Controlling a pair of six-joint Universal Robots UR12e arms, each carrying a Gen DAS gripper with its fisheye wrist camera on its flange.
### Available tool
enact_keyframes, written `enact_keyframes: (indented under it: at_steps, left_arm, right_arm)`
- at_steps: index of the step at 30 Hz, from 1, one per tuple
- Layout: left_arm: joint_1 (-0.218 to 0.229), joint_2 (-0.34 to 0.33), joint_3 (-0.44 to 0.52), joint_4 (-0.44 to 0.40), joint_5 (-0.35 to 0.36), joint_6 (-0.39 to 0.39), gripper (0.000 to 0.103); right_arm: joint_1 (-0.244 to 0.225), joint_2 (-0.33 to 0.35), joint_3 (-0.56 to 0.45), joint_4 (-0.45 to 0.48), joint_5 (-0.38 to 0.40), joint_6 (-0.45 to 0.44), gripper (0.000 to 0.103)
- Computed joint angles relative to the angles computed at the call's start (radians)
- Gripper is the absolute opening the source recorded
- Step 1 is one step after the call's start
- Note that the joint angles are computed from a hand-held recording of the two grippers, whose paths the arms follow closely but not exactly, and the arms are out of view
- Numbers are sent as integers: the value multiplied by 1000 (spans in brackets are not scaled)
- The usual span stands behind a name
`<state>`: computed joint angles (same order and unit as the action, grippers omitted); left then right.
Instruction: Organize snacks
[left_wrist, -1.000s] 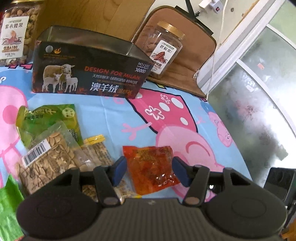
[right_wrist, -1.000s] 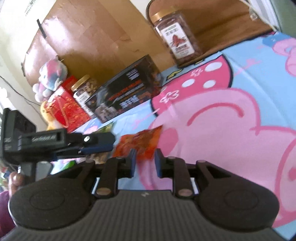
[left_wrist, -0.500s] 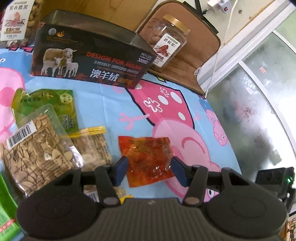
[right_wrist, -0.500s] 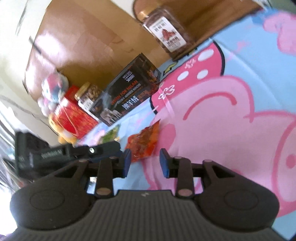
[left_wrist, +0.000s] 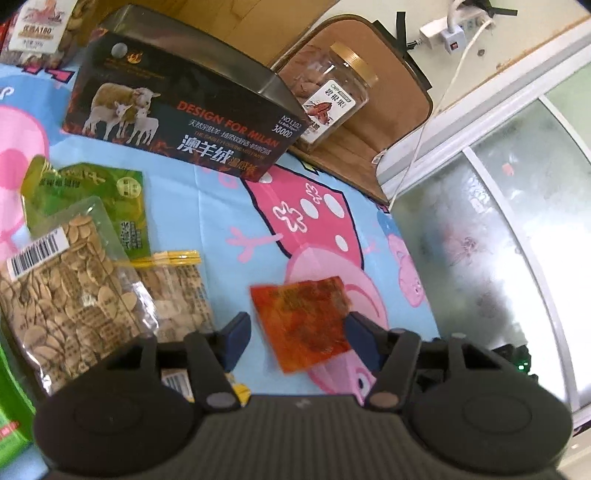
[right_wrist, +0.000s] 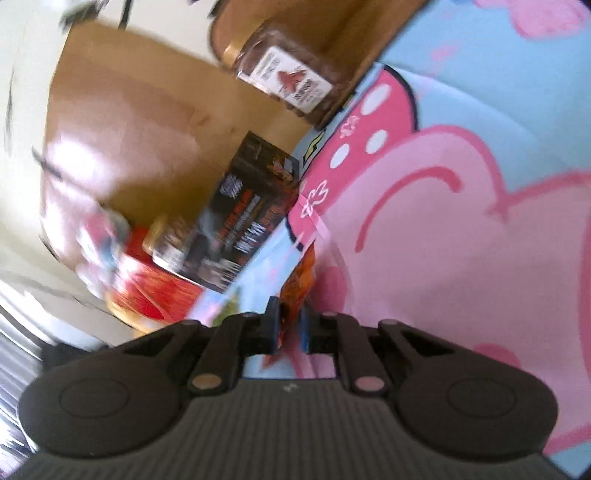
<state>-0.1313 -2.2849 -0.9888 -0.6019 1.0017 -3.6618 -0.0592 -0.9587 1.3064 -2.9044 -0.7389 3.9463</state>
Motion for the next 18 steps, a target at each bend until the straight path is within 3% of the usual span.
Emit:
enact_keyframes:
  at_steps: [4, 7, 10, 11, 12, 13, 14, 16, 18]
  left_arm:
    - [5, -2, -7, 38, -62, -40, 60]
    - [2, 8, -20, 62, -66, -44, 62]
    - [2, 25, -50, 112, -55, -59, 77]
    - [2, 30, -60, 134, -53, -71, 77]
    - [3, 31, -65, 156, -56, -81, 75]
    - [3, 30, -68, 187, -61, -89, 54]
    - [4, 29, -68, 201, -69, -84, 43]
    - [-1, 40, -73, 205, -24, -62, 31]
    - [0, 49, -80, 226, 12, -42, 24]
  right_arm:
    - [-26, 36, -1, -188, 115, 249, 12]
    - [-33, 63, -18, -308, 155, 399, 12]
    - [-35, 87, -52, -391, 185, 509, 11]
    - [-35, 96, -65, -429, 193, 554, 12]
    - [-37, 104, -75, -457, 206, 590, 12]
    - [-35, 114, -89, -488, 214, 633, 12]
    - [-33, 125, -105, -516, 227, 675, 12]
    - [-26, 142, -132, -532, 245, 707, 12]
    - [-20, 142, -149, -483, 250, 649, 11]
